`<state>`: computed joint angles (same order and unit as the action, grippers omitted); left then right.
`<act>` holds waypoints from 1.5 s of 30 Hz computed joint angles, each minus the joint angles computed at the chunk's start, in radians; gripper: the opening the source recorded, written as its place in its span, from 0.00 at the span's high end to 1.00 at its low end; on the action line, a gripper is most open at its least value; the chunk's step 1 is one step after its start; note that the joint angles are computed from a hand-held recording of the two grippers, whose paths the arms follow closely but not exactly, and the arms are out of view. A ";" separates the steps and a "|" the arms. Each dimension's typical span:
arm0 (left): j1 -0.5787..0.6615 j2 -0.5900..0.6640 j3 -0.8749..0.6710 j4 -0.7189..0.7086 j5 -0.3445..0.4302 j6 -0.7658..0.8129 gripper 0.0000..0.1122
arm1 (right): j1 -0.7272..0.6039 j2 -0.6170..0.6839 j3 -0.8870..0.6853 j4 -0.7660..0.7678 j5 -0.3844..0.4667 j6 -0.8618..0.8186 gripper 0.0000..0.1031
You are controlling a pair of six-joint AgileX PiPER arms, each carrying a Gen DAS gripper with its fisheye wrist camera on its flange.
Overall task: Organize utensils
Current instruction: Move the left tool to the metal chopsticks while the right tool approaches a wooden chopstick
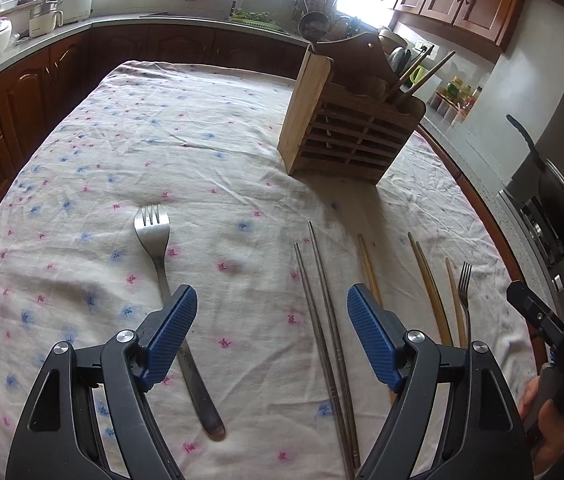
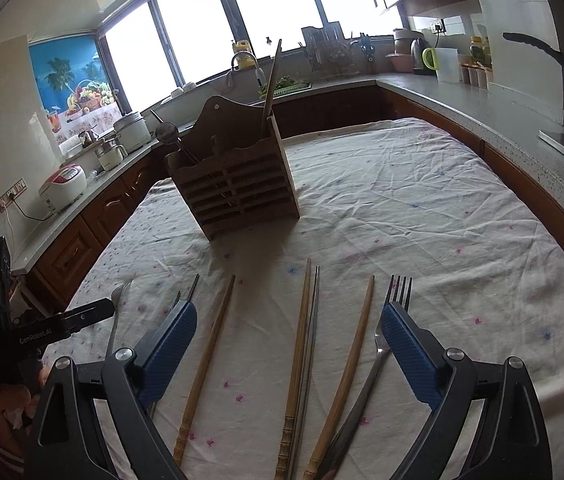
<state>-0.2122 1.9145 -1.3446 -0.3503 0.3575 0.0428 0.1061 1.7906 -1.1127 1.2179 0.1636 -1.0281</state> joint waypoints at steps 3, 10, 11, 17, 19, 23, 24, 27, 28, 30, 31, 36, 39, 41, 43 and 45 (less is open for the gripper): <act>-0.003 0.006 -0.013 0.013 0.008 -0.012 0.29 | -0.001 0.007 -0.010 -0.059 -0.001 0.059 0.08; -0.007 0.045 -0.087 0.002 0.049 0.012 0.30 | -0.008 0.043 -0.065 -0.213 0.026 0.210 0.13; -0.009 0.054 -0.104 0.010 0.058 0.007 0.30 | -0.009 0.049 -0.076 -0.245 0.033 0.243 0.15; -0.032 0.136 -0.246 0.064 0.140 -0.012 0.35 | -0.013 0.106 -0.166 -0.558 0.078 0.553 0.46; -0.034 0.165 -0.296 0.056 0.176 0.008 0.42 | -0.018 0.129 -0.196 -0.618 0.101 0.616 0.53; -0.039 0.238 -0.416 0.050 0.258 0.028 0.58 | -0.027 0.177 -0.256 -0.710 0.143 0.709 0.65; -0.040 0.261 -0.454 0.054 0.286 0.020 0.60 | -0.029 0.189 -0.271 -0.732 0.154 0.732 0.69; -0.040 0.319 -0.549 0.057 0.350 0.012 0.66 | -0.035 0.220 -0.306 -0.808 0.175 0.811 0.72; -0.041 0.335 -0.576 0.062 0.366 0.008 0.66 | -0.037 0.228 -0.316 -0.833 0.179 0.835 0.72; -0.043 0.369 -0.629 0.070 0.398 0.001 0.66 | -0.045 0.245 -0.338 -0.853 0.195 0.859 0.72; -0.043 0.388 -0.659 0.072 0.415 -0.001 0.66 | -0.049 0.255 -0.351 -0.855 0.205 0.861 0.72; -0.045 0.467 -0.783 0.084 0.484 -0.023 0.70 | -0.057 0.308 -0.417 -0.900 0.249 0.896 0.73; -0.048 0.512 -0.858 0.095 0.526 -0.031 0.74 | -0.060 0.339 -0.451 -0.918 0.278 0.912 0.73; -0.054 0.552 -0.926 0.118 0.572 -0.046 0.79 | -0.059 0.348 -0.453 -0.926 0.270 0.915 0.75; -0.065 0.565 -0.950 0.154 0.579 -0.060 0.81 | -0.054 0.351 -0.458 -0.955 0.270 0.935 0.77; -0.074 0.582 -0.989 0.184 0.602 -0.075 0.83 | -0.049 0.357 -0.464 -0.983 0.266 0.953 0.78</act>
